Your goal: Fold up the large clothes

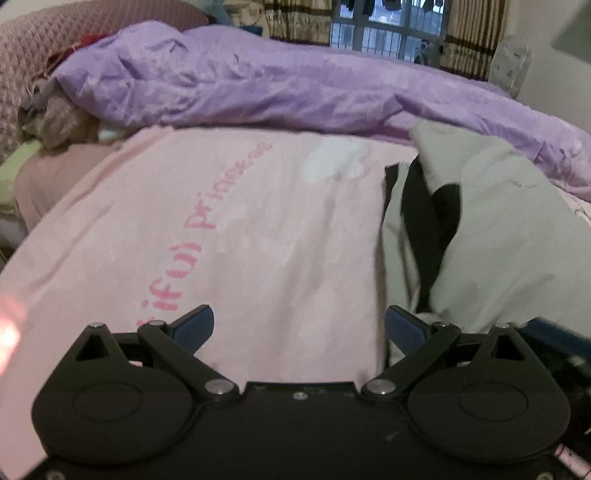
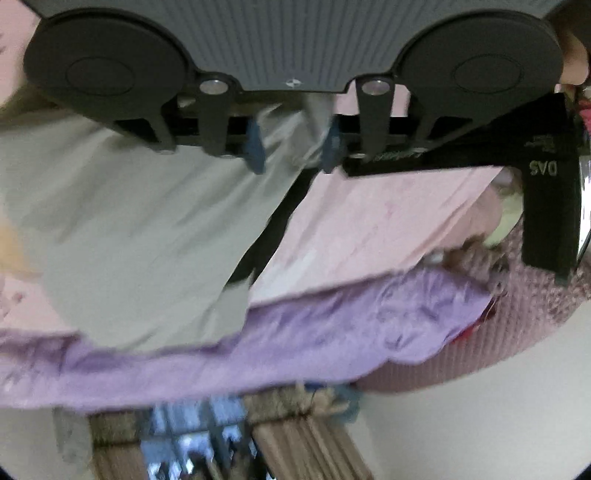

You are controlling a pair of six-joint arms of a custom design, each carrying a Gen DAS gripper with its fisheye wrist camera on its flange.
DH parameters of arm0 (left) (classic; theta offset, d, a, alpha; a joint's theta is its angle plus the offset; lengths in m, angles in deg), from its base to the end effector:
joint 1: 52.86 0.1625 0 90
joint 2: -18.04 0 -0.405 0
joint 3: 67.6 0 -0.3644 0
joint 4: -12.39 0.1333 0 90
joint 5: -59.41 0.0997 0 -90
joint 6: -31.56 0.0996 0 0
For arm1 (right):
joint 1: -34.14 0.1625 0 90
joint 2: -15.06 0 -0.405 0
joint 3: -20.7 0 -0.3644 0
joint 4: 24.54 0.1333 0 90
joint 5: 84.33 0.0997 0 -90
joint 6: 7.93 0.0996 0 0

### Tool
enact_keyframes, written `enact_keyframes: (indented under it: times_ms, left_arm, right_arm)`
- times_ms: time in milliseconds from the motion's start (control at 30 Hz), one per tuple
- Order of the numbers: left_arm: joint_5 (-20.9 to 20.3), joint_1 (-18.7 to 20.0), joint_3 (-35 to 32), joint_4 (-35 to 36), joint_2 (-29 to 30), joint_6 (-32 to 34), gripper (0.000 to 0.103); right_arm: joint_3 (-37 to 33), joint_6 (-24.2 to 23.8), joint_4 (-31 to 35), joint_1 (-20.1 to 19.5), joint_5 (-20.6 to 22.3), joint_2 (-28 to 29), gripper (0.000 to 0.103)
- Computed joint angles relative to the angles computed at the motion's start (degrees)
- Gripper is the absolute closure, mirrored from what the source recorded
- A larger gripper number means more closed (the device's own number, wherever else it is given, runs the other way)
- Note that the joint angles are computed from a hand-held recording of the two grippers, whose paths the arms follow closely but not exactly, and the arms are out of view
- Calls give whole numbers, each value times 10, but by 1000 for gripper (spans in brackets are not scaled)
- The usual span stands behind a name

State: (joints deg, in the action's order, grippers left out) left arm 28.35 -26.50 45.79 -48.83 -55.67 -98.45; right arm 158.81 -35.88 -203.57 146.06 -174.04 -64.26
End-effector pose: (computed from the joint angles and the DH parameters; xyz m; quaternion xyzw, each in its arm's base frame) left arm -0.2460 -0.3659 0.2070 -0.1624 0.7539 -0.4621 0.4379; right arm 0.2735 -0.3213 0.2130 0.4076 -0.8751 0.2606 0.0113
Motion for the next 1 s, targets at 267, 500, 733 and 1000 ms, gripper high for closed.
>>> enact_keyframes:
  times_ms: [267, 500, 733, 1000]
  left_arm:
    - [56, 8, -18, -152, 43, 158, 2]
    - [-16, 64, -37, -197, 94, 225, 0]
    - [-27, 41, -21, -168, 74, 181, 0]
    - [-30, 29, -61, -101, 87, 166, 0]
  right_arm:
    - [-34, 8, -25, -9, -73, -18, 84]
    - [-43, -28, -3, -45, -157, 8, 99]
    - [-24, -51, 26, -68, -108, -25, 97]
    - [-51, -56, 46, -46, -164, -39, 91]
